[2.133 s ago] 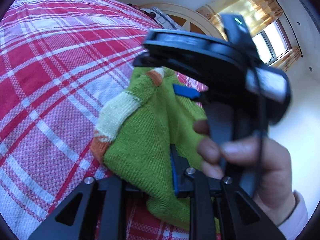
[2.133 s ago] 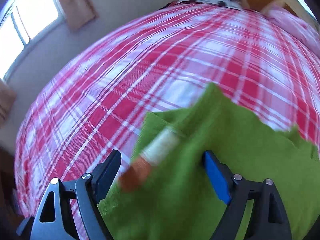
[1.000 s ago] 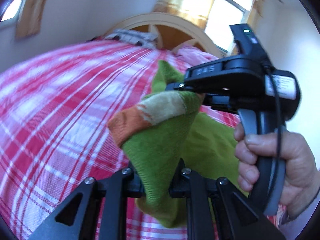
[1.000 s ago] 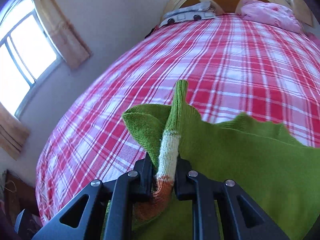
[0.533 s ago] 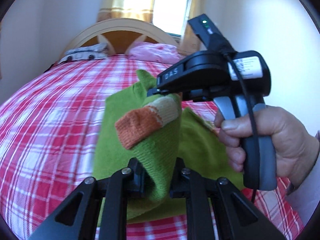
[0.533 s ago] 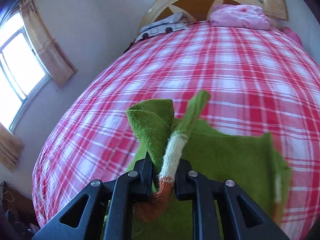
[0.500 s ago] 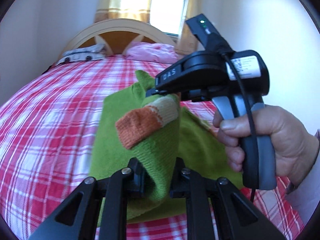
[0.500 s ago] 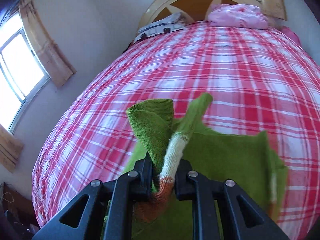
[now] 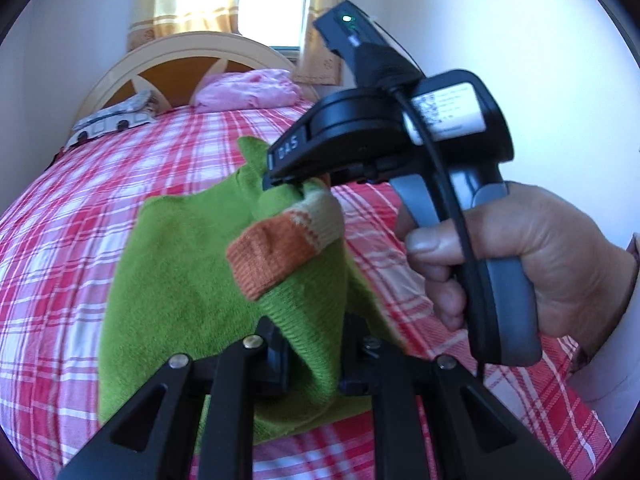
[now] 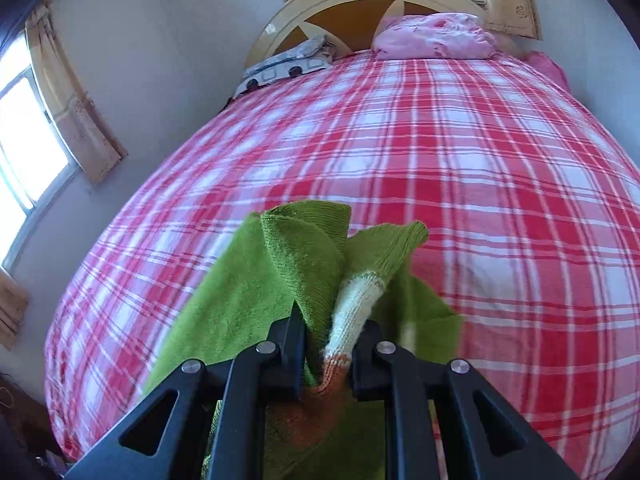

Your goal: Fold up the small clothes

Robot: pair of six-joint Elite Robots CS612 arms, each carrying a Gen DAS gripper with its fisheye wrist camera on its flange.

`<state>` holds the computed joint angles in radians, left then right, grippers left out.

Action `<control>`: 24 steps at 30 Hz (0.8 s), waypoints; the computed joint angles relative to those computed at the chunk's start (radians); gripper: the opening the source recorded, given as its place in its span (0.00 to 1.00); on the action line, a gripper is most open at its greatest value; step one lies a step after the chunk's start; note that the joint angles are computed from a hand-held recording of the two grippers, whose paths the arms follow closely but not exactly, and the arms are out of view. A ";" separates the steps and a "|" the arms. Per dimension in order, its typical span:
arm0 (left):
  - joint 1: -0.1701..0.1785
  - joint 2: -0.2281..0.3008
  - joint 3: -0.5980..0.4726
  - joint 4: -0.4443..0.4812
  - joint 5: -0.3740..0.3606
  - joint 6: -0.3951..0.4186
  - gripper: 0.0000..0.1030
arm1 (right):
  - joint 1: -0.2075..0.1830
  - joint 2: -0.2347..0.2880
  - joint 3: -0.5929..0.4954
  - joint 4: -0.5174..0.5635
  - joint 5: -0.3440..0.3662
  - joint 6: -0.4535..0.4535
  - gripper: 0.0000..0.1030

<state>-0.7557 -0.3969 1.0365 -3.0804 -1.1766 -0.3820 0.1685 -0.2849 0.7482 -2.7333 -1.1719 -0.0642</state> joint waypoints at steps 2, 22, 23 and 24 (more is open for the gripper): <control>-0.002 0.010 -0.019 0.024 -0.002 0.009 0.16 | -0.006 -0.002 0.011 -0.008 -0.011 -0.002 0.16; -0.006 -0.137 0.285 -0.084 -0.108 0.000 0.62 | -0.038 -0.127 0.339 -0.256 -0.141 0.126 0.27; -0.002 -0.141 0.293 -0.091 -0.108 -0.016 0.62 | -0.038 -0.148 0.384 -0.302 -0.158 0.121 0.27; 0.003 -0.149 0.304 -0.101 -0.102 -0.041 0.62 | -0.039 -0.170 0.433 -0.358 -0.150 0.122 0.27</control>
